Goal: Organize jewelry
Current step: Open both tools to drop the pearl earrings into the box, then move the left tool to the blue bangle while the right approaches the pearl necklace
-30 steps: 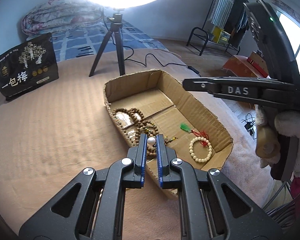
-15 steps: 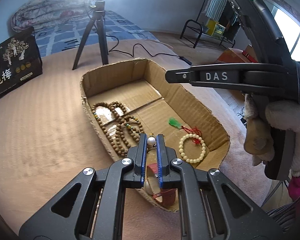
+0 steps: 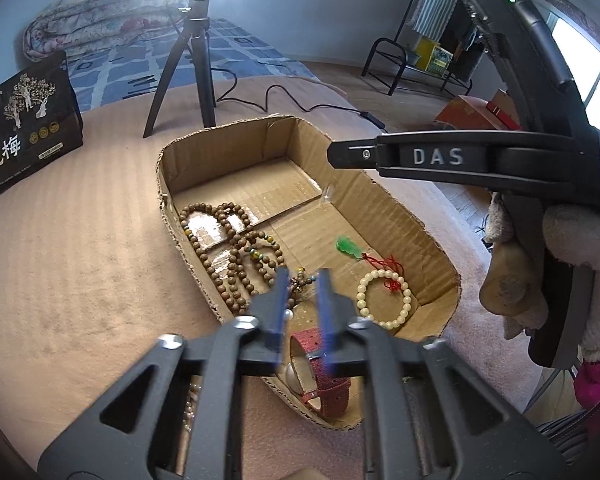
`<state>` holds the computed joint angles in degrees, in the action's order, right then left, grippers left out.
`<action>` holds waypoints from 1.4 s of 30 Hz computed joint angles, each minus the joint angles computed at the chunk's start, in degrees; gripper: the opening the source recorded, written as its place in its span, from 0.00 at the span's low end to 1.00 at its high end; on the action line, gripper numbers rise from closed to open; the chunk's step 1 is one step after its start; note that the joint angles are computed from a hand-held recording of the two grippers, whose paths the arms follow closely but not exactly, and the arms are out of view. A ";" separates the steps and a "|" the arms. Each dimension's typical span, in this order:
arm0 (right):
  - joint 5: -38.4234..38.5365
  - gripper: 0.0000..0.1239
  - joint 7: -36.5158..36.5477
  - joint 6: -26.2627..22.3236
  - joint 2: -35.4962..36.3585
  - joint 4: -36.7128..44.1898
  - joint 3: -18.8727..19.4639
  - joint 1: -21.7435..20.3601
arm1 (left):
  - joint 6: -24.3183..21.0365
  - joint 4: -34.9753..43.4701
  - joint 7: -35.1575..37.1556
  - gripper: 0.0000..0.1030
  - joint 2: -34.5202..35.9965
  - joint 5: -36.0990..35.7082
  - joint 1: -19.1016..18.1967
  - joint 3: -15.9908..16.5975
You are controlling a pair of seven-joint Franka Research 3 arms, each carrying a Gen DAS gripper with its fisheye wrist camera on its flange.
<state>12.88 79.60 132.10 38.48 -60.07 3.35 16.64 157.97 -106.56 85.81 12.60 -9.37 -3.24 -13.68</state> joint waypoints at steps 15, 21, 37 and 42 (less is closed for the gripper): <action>-1.61 0.52 2.82 2.89 -2.81 -4.11 -0.95 0.63 | 0.74 -1.82 -1.68 0.50 -1.65 1.98 -0.06 0.59; -1.36 0.52 2.15 5.44 -6.57 -9.34 -0.46 0.62 | 1.64 -4.83 -0.10 0.50 -4.62 1.65 0.14 1.16; 6.70 0.56 -8.33 10.75 -18.37 -24.94 3.71 0.40 | 2.39 -19.02 1.91 0.50 -17.67 0.07 0.51 7.60; 8.95 0.56 -11.95 7.46 -19.21 -26.03 4.75 1.81 | 1.57 -22.11 1.48 0.50 -20.11 1.01 0.88 9.34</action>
<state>21.82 67.65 139.56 19.27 -86.10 8.10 18.45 159.54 -128.67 87.28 -7.51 -8.36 -2.36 -4.34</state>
